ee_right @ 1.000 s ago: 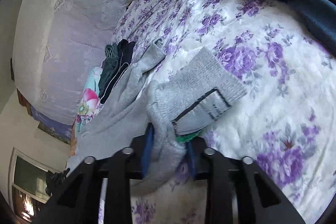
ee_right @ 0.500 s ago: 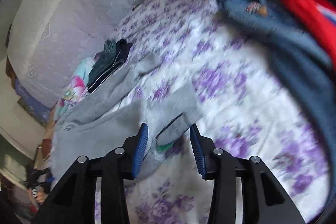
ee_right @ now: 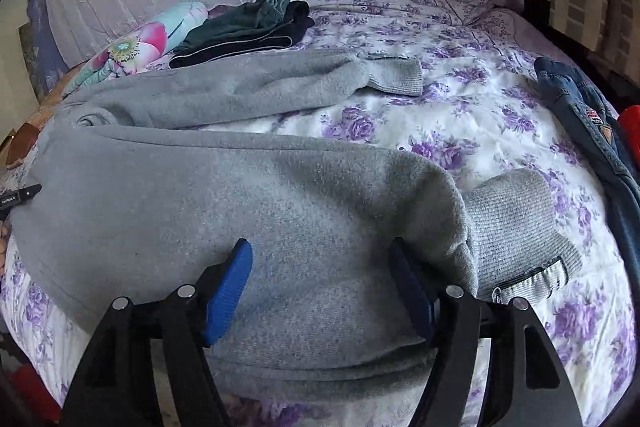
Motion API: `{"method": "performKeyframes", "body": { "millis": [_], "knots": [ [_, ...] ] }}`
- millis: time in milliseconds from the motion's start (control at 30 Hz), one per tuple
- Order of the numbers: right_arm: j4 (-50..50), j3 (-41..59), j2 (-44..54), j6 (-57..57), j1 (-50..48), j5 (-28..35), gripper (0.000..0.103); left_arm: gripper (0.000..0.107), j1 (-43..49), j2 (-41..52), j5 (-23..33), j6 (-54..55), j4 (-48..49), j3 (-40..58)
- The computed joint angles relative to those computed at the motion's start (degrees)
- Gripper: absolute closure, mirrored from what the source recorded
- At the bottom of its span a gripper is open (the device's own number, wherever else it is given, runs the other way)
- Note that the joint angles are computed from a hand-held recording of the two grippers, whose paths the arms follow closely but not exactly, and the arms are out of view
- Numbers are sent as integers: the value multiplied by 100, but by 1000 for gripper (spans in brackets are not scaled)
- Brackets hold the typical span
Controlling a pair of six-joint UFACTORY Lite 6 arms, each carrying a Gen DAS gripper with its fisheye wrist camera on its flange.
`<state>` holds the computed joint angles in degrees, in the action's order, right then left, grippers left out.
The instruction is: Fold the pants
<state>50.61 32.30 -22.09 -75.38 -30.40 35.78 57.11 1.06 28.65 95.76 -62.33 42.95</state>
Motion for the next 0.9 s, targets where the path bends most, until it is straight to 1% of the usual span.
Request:
{"method": "performKeyframes", "body": {
  "millis": [33,67,100,133,167,200,233,267,300,333,367,400,433,467,500,533,567,600,633,667,700,733,767,833,867,900],
  "knots": [
    [196,9,-138,-131,-178,220,31,31,171,-176,334,-256,186,67],
    [312,99,-222,-169,-288,546,31,30,366,-288,745,-273,148,146],
    [428,133,-323,-259,-438,882,30,28,444,-412,961,-190,-19,184],
    [541,181,-443,-159,-351,1062,27,22,334,-466,937,-148,-212,210],
    [651,180,-483,-39,-90,1002,22,14,282,-475,837,-141,-331,315],
    [727,143,-557,91,250,866,20,12,164,-356,574,-202,-451,519],
    [677,138,-573,273,557,738,18,12,-58,-175,318,-481,-331,662],
    [613,93,-568,466,980,497,18,12,-335,245,62,-999,29,1022],
    [488,60,-458,733,1531,127,18,12,-551,723,-125,-1599,628,1346],
    [249,39,-377,1155,2060,-239,18,11,-759,1316,-305,-2134,1195,1660],
    [-193,123,-132,1755,2564,-571,15,10,-900,1846,-421,-2489,1522,1881],
    [-793,206,330,2354,3087,-913,13,8,-848,2135,-297,-2698,1609,2162],
    [-1393,158,552,2953,3531,-1258,6,8,-776,2185,-145,-2667,1579,2286],
    [-1986,132,534,3515,3850,-1569,5,8,-770,2137,-45,-2829,1790,2360],
    [-2339,123,413,3882,3994,-1641,5,8,-718,2077,38,-2813,1766,2423],
    [-2453,244,267,4056,4098,-1485,5,8,-565,1932,212,-2594,1502,2487],
    [-2328,364,124,4039,4194,-1359,5,8,-419,1800,377,-2417,1267,2581],
    [-1962,516,89,3788,4252,-1292,5,8,-335,1826,437,-2442,1120,2888],
    [-1725,772,227,3669,4387,-1269,5,8,-335,1937,435,-2704,1213,3229],
    [-1633,1067,458,3708,4578,-1252,5,8,-379,2232,544,-3198,1546,3810],
    [-1570,1403,759,3810,4816,-1258,5,8,-497,2605,513,-3747,1858,4409],
    [-1574,1771,1147,3991,5127,-1354,5,8,-580,2983,715,-4260,2230,5009],
    [-1803,2119,1526,4337,5433,-1496,5,8,-685,3431,827,-4689,2491,5609],
    [-2628,2869,2390,5349,6035,-1796,5,8,-963,4327,1026,-5800,3326,6805],
    [-3168,3259,2864,5949,6269,-1855,5,8,-1049,4662,1052,-6149,3600,7161],
    [-3767,3670,3324,6548,6435,-1780,6,8,-1186,5163,1068,-6620,3985,7758]
  ]
}}
